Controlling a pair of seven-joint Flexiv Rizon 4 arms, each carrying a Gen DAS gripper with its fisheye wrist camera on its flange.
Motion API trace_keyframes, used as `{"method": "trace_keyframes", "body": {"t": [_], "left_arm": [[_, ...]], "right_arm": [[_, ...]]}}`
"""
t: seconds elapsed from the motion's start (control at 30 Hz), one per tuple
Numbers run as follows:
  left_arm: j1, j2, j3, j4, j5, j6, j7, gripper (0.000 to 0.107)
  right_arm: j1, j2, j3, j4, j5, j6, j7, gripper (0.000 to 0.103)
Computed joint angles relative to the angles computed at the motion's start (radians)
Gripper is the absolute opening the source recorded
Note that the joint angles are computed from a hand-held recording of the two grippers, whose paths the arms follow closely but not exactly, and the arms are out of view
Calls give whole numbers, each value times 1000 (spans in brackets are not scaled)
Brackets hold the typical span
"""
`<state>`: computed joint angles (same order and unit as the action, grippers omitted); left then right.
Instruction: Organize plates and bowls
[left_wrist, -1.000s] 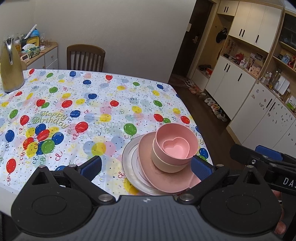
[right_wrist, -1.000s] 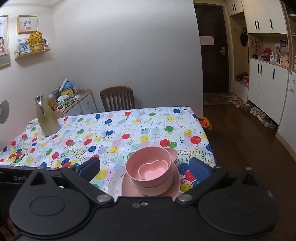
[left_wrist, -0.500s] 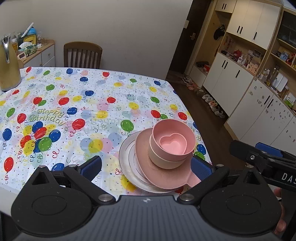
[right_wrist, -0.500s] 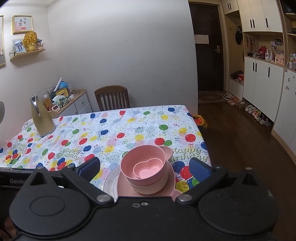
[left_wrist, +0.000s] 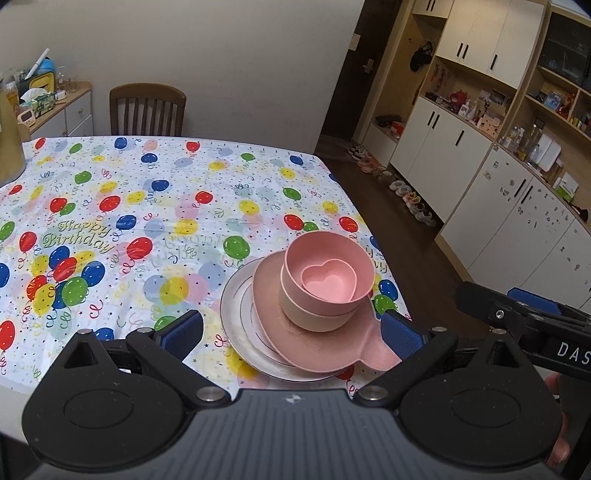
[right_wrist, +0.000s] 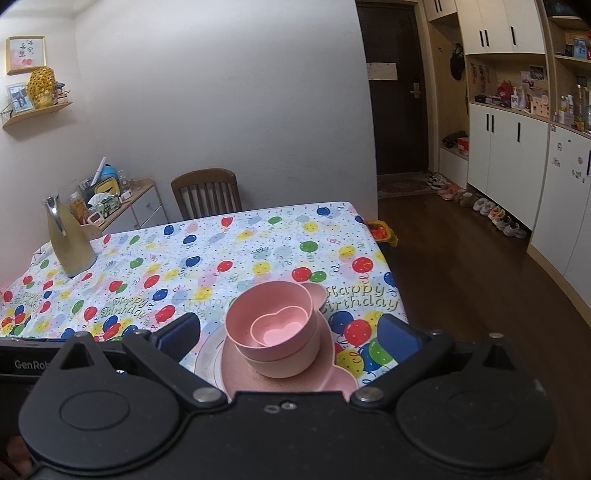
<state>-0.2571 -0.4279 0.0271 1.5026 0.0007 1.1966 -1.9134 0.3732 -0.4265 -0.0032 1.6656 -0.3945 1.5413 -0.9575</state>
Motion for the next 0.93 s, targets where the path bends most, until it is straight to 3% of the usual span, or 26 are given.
{"method": "trace_keyframes", "body": {"t": [0.93], "left_arm": [[27, -23, -69, 8, -134, 22, 189, 103]], "right_arm": [[120, 51, -214, 106, -186, 42, 280, 102]]}}
